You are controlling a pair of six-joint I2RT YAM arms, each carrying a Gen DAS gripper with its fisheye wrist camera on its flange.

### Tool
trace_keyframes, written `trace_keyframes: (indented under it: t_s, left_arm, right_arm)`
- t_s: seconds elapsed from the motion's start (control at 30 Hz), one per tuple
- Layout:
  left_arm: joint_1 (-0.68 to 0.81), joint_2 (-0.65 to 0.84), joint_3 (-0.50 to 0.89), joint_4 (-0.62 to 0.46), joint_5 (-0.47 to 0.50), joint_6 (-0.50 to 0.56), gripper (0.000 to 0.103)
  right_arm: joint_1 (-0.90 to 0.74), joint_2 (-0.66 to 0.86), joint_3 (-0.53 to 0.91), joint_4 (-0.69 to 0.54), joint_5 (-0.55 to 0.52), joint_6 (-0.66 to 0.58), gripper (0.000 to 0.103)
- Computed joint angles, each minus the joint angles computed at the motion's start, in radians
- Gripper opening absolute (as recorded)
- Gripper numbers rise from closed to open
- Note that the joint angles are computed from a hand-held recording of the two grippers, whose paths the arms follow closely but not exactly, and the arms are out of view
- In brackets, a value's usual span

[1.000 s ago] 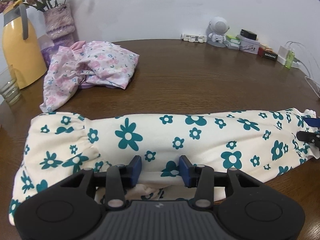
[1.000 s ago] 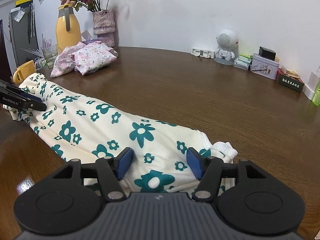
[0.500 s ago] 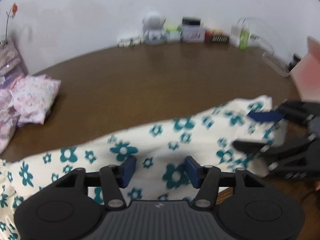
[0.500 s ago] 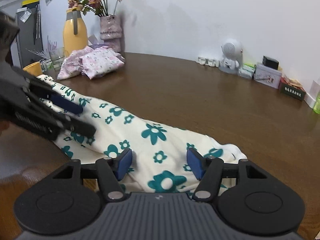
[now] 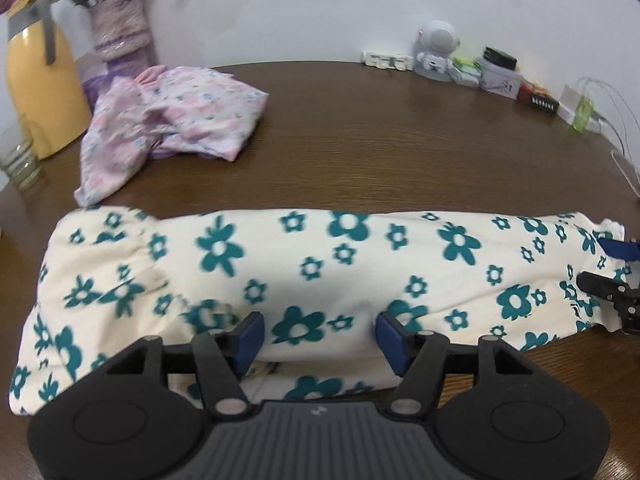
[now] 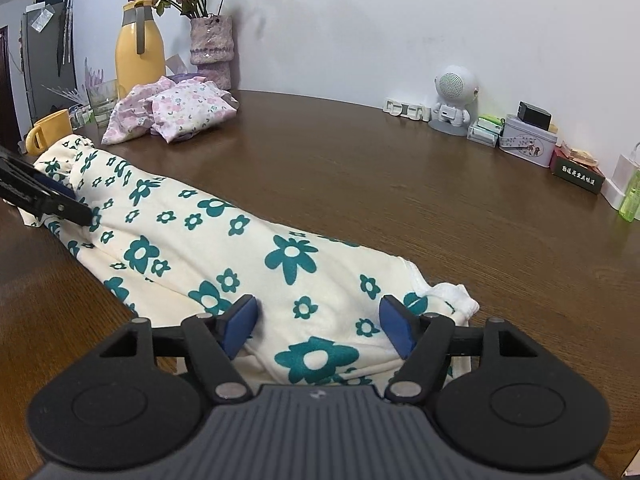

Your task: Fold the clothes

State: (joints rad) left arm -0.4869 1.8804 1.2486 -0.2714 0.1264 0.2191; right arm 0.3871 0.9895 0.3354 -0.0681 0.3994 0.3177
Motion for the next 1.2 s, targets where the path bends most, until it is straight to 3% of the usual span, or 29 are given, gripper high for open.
trace_keyframes:
  t_s: [0.13, 0.27, 0.4, 0.7, 1.2]
  left_arm:
    - [0.065, -0.001, -0.001, 0.004, 0.035, -0.007, 0.058]
    - [0.103, -0.010, -0.004, 0.014, 0.037, -0.018, 0.059]
    - [0.129, -0.009, -0.014, 0.033, -0.001, -0.027, 0.083]
    - [0.168, 0.027, 0.006, 0.030, 0.036, -0.037, 0.096]
    - [0.228, -0.007, -0.014, 0.044, 0.080, -0.075, 0.094]
  right_arm:
    - [-0.008, 0.001, 0.001, -0.003, -0.005, 0.006, 0.073]
    - [-0.017, 0.003, 0.003, -0.008, -0.011, 0.011, 0.085]
    - [-0.023, 0.008, 0.005, -0.015, -0.010, 0.015, 0.102]
    - [-0.023, 0.005, 0.000, -0.015, -0.004, 0.018, 0.102]
    - [-0.029, -0.007, -0.006, -0.014, -0.014, 0.019, 0.102]
